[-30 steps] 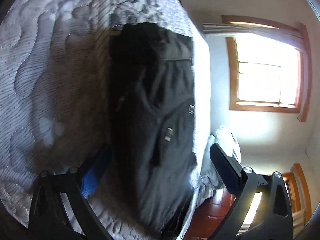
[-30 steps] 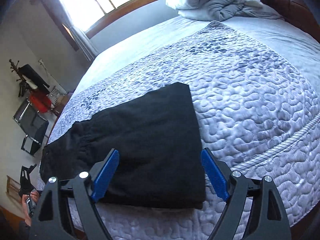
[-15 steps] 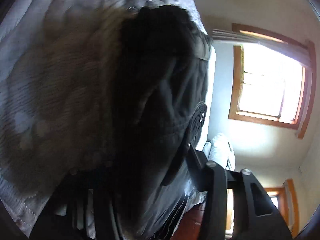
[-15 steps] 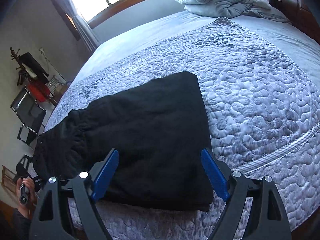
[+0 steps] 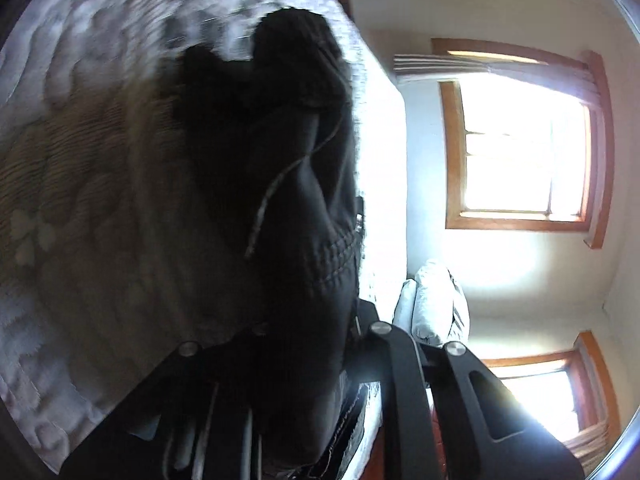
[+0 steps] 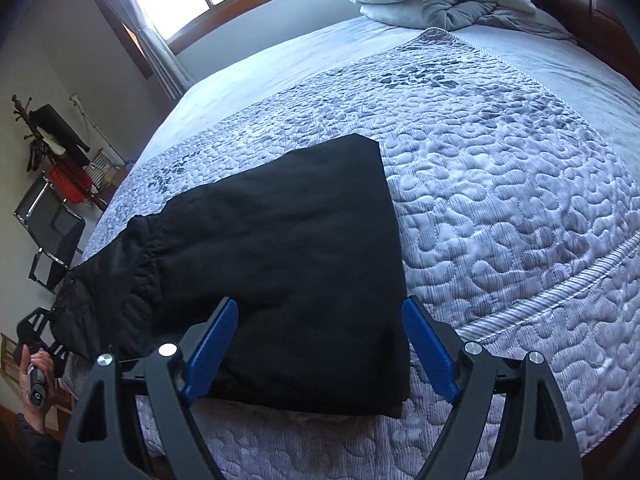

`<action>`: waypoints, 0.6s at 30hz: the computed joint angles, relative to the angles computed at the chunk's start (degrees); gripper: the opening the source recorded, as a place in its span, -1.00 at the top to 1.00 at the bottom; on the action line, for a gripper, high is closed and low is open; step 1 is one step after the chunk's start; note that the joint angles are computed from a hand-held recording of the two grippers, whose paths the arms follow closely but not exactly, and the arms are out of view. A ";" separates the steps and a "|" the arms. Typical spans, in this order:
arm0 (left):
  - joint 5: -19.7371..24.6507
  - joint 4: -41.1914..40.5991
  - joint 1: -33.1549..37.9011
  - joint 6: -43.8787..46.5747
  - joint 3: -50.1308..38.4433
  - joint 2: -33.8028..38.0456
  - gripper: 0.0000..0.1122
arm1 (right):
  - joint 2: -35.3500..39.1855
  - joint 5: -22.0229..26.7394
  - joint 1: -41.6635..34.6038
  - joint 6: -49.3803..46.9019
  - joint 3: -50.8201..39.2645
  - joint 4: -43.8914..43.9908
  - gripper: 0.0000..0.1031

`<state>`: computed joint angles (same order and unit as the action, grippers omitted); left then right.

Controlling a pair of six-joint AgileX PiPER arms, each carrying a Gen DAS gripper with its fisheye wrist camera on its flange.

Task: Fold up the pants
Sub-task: 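Grasp the folded pants end with the left gripper and lift it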

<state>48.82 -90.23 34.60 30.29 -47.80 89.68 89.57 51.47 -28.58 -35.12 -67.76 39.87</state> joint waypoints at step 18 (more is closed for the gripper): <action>-13.81 37.57 -34.56 -14.90 -26.80 -2.57 0.70 | 1.50 1.53 -5.32 -2.70 0.57 3.14 -0.65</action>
<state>35.01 -52.66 0.04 15.39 -74.60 87.11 91.07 53.00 -33.90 -37.82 -67.18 43.01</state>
